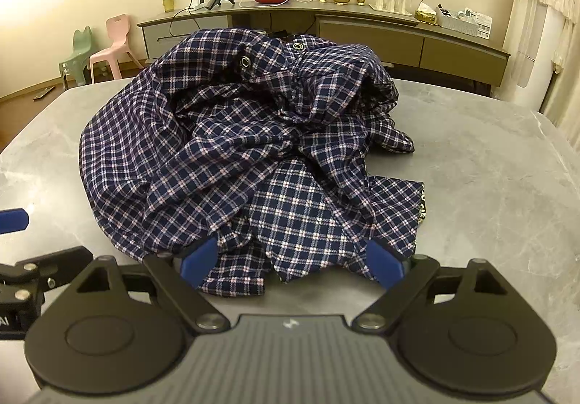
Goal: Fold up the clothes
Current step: 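Approach the crumpled checked shirt with both grippers open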
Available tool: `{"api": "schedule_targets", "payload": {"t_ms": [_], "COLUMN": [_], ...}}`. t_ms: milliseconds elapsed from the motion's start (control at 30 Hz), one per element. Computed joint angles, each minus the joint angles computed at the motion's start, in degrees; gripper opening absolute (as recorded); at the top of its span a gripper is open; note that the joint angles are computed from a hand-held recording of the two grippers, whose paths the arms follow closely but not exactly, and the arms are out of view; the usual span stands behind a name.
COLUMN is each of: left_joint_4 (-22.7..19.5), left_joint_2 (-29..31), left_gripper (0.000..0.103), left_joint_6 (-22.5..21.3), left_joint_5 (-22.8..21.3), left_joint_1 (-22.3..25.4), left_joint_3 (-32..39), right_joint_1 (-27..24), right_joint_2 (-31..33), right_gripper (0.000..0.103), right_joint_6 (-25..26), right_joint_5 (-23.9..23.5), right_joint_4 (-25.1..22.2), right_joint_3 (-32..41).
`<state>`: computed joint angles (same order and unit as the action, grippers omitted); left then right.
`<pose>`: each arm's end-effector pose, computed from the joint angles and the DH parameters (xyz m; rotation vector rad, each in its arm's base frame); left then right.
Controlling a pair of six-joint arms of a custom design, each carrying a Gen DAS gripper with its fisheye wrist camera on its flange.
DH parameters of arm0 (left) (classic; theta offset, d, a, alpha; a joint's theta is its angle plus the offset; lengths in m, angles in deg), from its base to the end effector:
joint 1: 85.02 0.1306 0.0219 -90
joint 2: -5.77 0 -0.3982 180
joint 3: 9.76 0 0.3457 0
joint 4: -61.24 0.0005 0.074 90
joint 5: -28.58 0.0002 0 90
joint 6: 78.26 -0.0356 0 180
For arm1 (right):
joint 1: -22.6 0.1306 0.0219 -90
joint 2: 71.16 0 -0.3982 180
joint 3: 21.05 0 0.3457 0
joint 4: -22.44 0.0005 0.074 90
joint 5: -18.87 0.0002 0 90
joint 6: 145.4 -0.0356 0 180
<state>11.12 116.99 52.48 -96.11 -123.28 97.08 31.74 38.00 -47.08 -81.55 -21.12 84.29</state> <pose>0.4602 -0.3378 0.3912 -0.2790 2.2888 0.0858 0.5630 0.0966 0.4034 -0.4468 2.3496 0.2246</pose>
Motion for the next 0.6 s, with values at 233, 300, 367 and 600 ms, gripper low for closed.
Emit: {"api": "schedule_targets", "payload": {"t_ms": [233,300,367,600], "left_joint_4": [1.54,2.19,3.37,4.89], "left_joint_2": [-0.41,-0.83,-1.41,-2.60], "left_gripper": [0.045,0.018,0.001,0.000], "left_joint_6": [-2.42,-2.60,-2.62,-1.67], "left_joint_5": [-2.43,-2.46,-2.73,-3.06], "left_joint_1": [-0.60,-0.54,-0.50,-0.12], "left_joint_3": [-0.65,-1.24,-2.11,-3.32], "right_joint_1": [0.00,-0.29,-0.72,-0.90], "right_joint_2": [-0.07,0.01,0.52,0.12], "right_gripper": [0.087,0.048,0.005,0.001], "right_joint_6": [0.45,0.77,0.60,-0.24], "right_joint_5": [-0.26,-1.95,-3.88,-4.47], "right_joint_4": [0.17,-0.61,-2.66,-1.81], "right_joint_3": [-0.31,0.01,1.12,0.89]}}
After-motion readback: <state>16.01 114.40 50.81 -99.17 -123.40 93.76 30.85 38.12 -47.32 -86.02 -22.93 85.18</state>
